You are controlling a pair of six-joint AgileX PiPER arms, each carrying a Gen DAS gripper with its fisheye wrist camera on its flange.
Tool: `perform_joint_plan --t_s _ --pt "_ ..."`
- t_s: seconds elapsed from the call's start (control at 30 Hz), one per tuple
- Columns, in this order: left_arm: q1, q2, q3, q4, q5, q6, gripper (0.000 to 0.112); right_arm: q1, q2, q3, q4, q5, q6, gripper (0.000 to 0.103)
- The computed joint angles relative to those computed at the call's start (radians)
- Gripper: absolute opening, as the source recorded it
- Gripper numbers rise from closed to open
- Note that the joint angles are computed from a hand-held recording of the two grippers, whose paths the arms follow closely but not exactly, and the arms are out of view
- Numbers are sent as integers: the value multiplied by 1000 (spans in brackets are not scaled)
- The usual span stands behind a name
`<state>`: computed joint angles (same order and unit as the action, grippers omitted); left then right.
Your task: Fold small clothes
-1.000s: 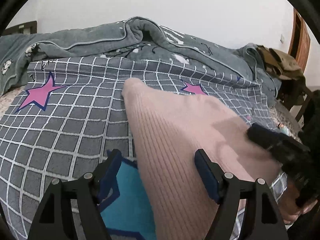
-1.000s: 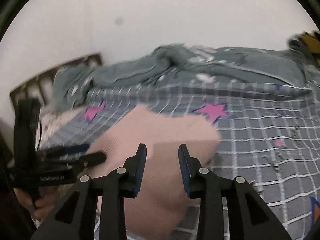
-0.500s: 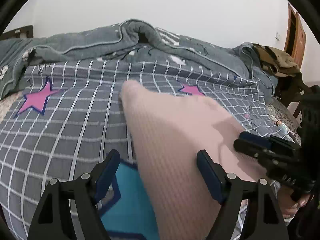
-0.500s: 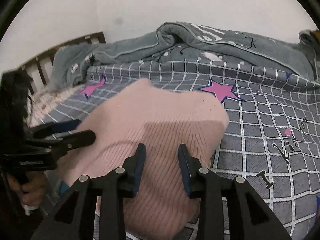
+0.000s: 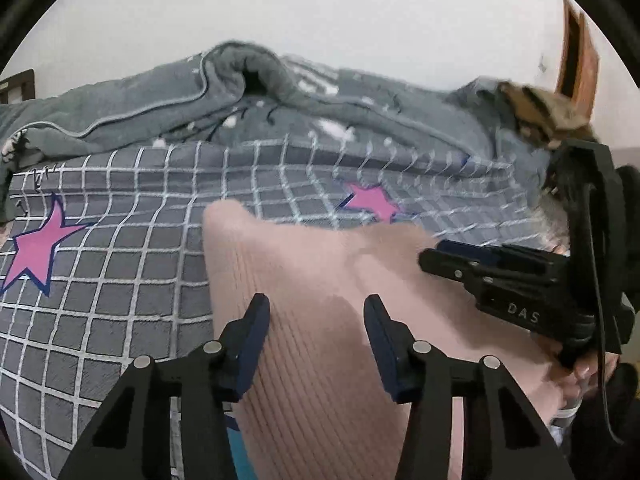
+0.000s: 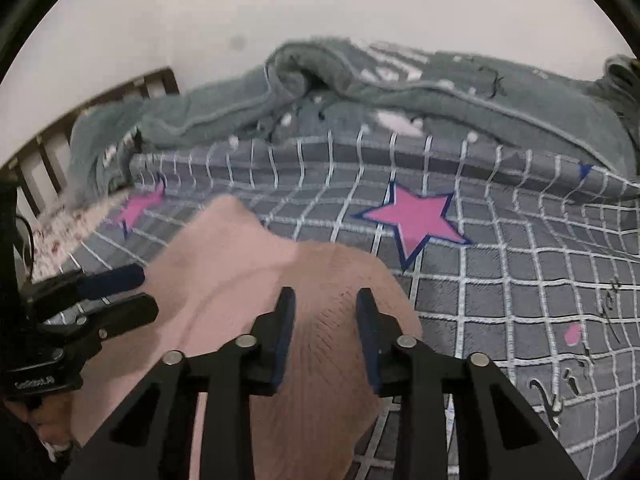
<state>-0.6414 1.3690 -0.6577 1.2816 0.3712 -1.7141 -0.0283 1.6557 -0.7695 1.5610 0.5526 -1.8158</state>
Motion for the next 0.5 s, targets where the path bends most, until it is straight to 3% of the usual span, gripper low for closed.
perform_joint_plan --t_s 0.07,0.23,0.5 --pt "0 13 0 -6 2 2 46 12 43 -1 23 -22 -40 31" --pt "-101 69 -23 8 156 -27 46 -15 63 28 106 17 -120 33" --pt "-140 62 -6 34 207 -76 49 -73 41 55 103 75 -118 38"
